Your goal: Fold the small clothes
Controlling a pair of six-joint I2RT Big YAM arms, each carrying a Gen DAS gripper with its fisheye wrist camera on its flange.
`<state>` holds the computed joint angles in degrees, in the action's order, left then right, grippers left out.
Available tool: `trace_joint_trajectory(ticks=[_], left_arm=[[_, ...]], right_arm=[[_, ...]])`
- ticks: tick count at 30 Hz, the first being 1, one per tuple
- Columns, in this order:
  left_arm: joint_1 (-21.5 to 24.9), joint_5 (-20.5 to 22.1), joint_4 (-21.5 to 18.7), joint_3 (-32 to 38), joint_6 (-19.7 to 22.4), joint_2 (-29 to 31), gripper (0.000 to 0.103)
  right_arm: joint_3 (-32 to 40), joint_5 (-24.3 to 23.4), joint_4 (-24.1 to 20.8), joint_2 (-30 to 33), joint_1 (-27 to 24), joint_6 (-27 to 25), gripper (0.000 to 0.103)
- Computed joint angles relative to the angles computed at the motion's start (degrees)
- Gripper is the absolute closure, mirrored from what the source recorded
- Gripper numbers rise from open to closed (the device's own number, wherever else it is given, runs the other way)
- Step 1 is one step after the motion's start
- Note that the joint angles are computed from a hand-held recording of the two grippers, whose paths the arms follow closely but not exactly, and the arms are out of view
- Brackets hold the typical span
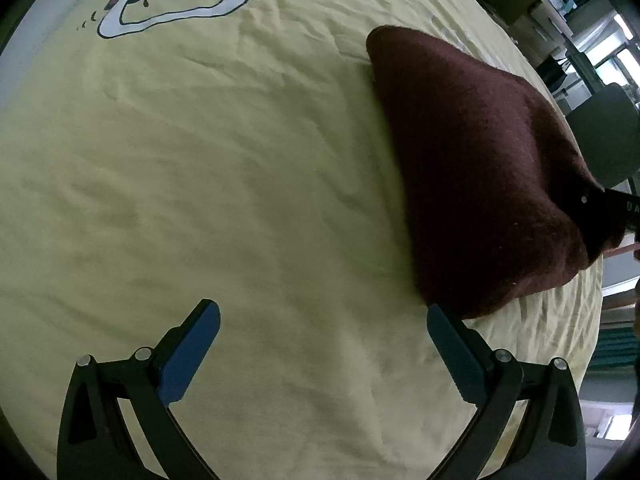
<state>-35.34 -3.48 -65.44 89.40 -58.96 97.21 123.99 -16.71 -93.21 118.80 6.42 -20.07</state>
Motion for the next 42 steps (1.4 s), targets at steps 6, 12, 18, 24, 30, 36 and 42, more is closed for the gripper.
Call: trace_joint_trajectory(ticks=[6, 12, 18, 24, 30, 36, 42], left_arm=[[0.02, -0.14, -0.59, 1.62, 1.28, 0.68, 0.001], [-0.38, -0.72, -0.59, 2.9, 2.38, 1.15, 0.001], [-0.65, -0.34, -0.87, 4.45, 3.2, 2.62, 0.001], [-0.55, -1.71, -2.86, 7.25, 3.56, 3.94, 0.001], [0.52, -0.27, -3.18, 12.95, 6.38, 6.12, 0.001], [1.79, 0.67, -9.13, 28.09, 10.41, 15.22, 0.001], [3.1, 4.23, -10.96, 36.17, 8.75, 22.77, 0.001]], right_arm=[[-6.75, -4.98, 6.43, -5.74, -3.7, -0.97, 0.078], [-12.01, -4.05, 8.8, -8.67, -7.96, -2.39, 0.078], [-14.8, -4.86, 10.09, -7.79, -10.02, -0.99, 0.07], [-14.7, -3.02, 13.08, -9.32, -9.61, -0.26, 0.032], [-9.53, -3.89, 12.41, -8.51, -9.26, 0.98, 0.021], [-4.58, -2.11, 9.49, -4.54, -7.19, 0.87, 0.017], [-4.58, -2.14, 7.38, -1.07, -6.97, 1.46, 0.017]])
